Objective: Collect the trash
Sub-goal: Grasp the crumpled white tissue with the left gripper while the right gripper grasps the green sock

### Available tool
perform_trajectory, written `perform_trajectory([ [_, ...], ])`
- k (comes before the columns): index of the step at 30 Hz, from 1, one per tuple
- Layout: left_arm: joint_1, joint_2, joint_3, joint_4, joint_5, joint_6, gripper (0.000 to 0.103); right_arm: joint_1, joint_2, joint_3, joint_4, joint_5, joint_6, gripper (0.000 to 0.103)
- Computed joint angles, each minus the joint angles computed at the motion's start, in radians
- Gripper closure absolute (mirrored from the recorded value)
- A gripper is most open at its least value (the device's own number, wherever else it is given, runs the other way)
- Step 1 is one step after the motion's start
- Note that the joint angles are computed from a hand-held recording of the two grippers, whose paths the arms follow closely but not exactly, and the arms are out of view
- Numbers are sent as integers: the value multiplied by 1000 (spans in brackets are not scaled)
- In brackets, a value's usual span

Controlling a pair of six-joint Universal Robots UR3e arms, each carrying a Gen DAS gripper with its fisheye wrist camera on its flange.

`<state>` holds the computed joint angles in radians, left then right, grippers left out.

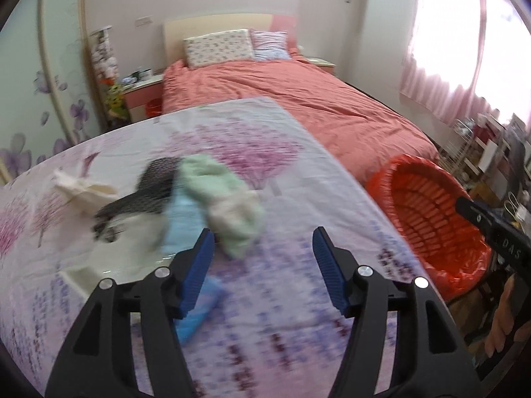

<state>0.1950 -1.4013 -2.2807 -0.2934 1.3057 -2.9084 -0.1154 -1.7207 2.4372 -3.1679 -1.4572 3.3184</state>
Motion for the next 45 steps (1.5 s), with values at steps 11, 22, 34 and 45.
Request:
perform_trajectory([
  [11, 417, 222, -96, -150, -173, 166, 39, 302, 252, -251, 33, -122, 70, 56],
  [22, 681, 104, -18, -129, -218, 222, 38, 503, 625, -753, 188, -149, 88, 56],
  [34, 670, -146, 105, -14, -170, 170, 37, 494, 709, -827, 246, -127, 72, 94],
  [45, 535, -309, 241, 28, -113, 57, 29, 419, 585, -617, 115, -207, 116, 95],
])
